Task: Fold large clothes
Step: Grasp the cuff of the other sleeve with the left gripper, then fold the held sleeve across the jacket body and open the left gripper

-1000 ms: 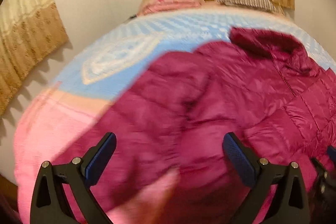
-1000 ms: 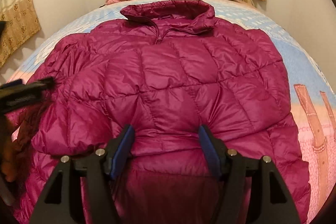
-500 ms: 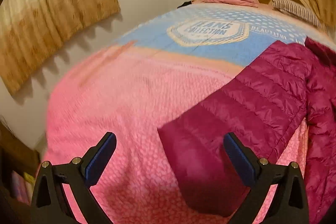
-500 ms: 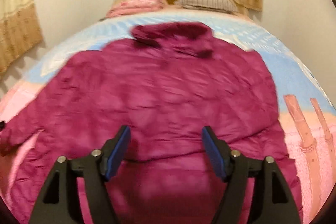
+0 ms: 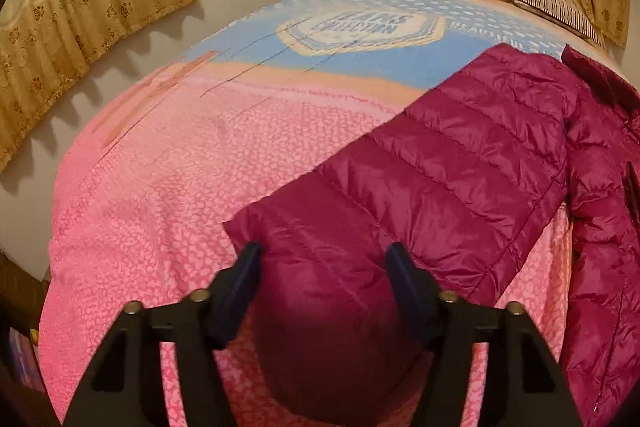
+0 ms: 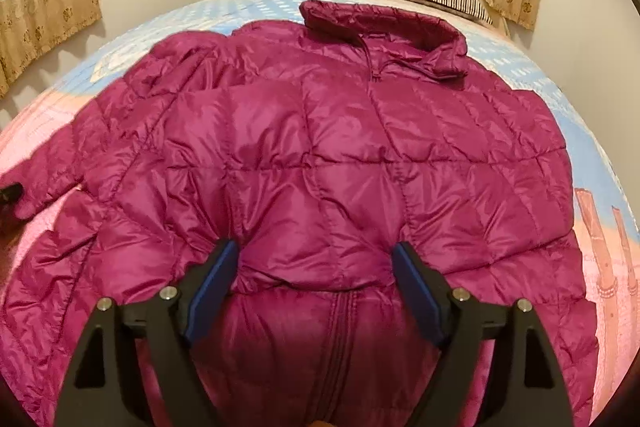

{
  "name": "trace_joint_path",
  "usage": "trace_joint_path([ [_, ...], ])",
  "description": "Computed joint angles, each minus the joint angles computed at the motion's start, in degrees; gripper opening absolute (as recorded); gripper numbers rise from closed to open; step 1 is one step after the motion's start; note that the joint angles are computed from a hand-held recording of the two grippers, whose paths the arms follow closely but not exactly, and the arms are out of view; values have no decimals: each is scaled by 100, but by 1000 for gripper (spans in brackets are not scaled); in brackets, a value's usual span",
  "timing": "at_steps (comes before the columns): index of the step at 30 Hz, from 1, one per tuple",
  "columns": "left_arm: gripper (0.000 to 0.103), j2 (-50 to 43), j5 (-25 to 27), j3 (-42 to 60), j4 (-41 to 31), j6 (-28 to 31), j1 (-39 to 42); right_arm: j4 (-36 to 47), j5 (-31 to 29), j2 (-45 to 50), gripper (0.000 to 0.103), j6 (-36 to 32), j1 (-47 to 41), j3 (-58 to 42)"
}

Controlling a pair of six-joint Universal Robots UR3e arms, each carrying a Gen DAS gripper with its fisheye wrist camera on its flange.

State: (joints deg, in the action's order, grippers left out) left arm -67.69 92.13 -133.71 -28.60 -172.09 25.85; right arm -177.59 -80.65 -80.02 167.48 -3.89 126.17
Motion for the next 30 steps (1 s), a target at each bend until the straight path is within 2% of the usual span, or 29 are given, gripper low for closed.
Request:
trace_joint_path([
  [1,41,109,-70,-20,-38,76,71,62,223,-227,83,-19,-169,149],
  [2,32,230,-161,-14,-139,185,164,129,350,-415,83,-25,-271,263],
  [4,21,524,-465,22,-401,416,438,297,660,-831,83,-191,-546,506],
  [5,17,576,-487,66,-446,463,475,330,760,-1072,83,-344,-692,676],
  [11,8,868,-588,300,-569,501,532,722,1047,-2057,84,-967,-1716,1308],
  [15,4,944,-125,444,-305,311,46,1239,1589,-2679,84,-1323,-2607,1657],
  [16,4,907,132,572,-192,195,-209,1332,1703,-2812,84,-1418,-2808,1752],
  [21,3,595,873,1415,56,-220,-1281,1625,1889,-3069,84,-1627,-3218,1853],
  [25,3,-136,1600,2345,209,-397,-2572,1993,2168,-3447,84,-1858,-3547,1905],
  [27,2,-729,2116,2837,327,-520,-3446,2160,2332,-3620,84,-1982,-3775,1943],
  [30,2,-1640,2585,3538,413,-668,-4431,2368,2530,-3755,84,-2126,-4115,2005],
])
